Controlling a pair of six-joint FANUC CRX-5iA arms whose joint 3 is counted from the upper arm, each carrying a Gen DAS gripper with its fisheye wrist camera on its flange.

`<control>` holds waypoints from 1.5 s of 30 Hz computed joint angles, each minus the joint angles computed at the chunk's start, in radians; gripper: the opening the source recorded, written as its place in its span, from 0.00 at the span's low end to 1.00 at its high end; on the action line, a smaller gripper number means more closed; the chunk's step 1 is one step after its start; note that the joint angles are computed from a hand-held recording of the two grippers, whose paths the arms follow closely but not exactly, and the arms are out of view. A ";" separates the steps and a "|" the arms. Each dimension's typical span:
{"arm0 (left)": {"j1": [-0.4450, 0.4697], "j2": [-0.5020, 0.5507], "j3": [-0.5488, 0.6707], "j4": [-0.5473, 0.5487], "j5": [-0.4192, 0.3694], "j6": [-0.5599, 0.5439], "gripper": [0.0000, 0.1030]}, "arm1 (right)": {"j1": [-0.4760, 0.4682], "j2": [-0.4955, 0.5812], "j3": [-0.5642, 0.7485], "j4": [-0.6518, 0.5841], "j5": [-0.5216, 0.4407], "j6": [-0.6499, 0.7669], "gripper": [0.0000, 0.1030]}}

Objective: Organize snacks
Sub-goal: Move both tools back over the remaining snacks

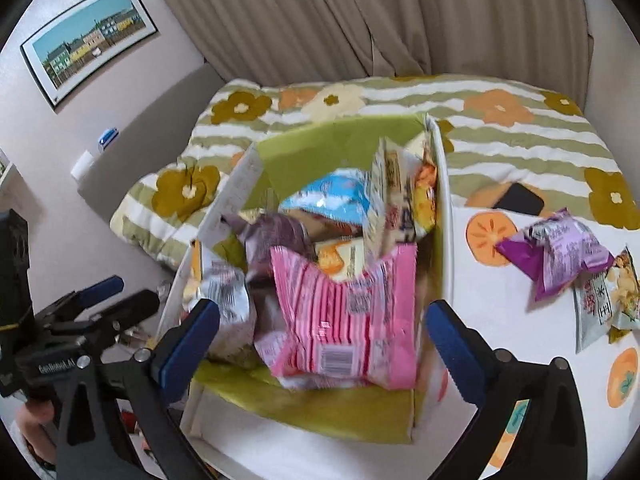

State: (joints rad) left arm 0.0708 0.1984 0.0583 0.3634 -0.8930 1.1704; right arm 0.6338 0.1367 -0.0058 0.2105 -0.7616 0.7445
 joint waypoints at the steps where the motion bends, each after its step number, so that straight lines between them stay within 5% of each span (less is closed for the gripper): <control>1: -0.001 -0.005 -0.005 -0.002 0.003 -0.001 1.00 | 0.003 -0.005 -0.004 0.006 -0.004 0.001 1.00; 14: -0.032 -0.064 -0.046 0.084 0.038 -0.151 1.00 | 0.073 -0.114 -0.135 0.270 -0.039 -0.249 1.00; 25: -0.173 -0.040 -0.019 0.160 0.036 -0.269 1.00 | 0.088 -0.323 -0.358 0.484 -0.165 -0.505 1.00; 35: -0.359 0.108 0.187 0.032 0.010 -0.081 1.00 | -0.101 -0.438 -0.438 0.387 -0.181 -0.346 1.00; 45: -0.517 0.444 0.696 -0.176 -0.186 0.258 1.00 | -0.383 -0.364 -0.347 0.083 -0.089 0.104 1.00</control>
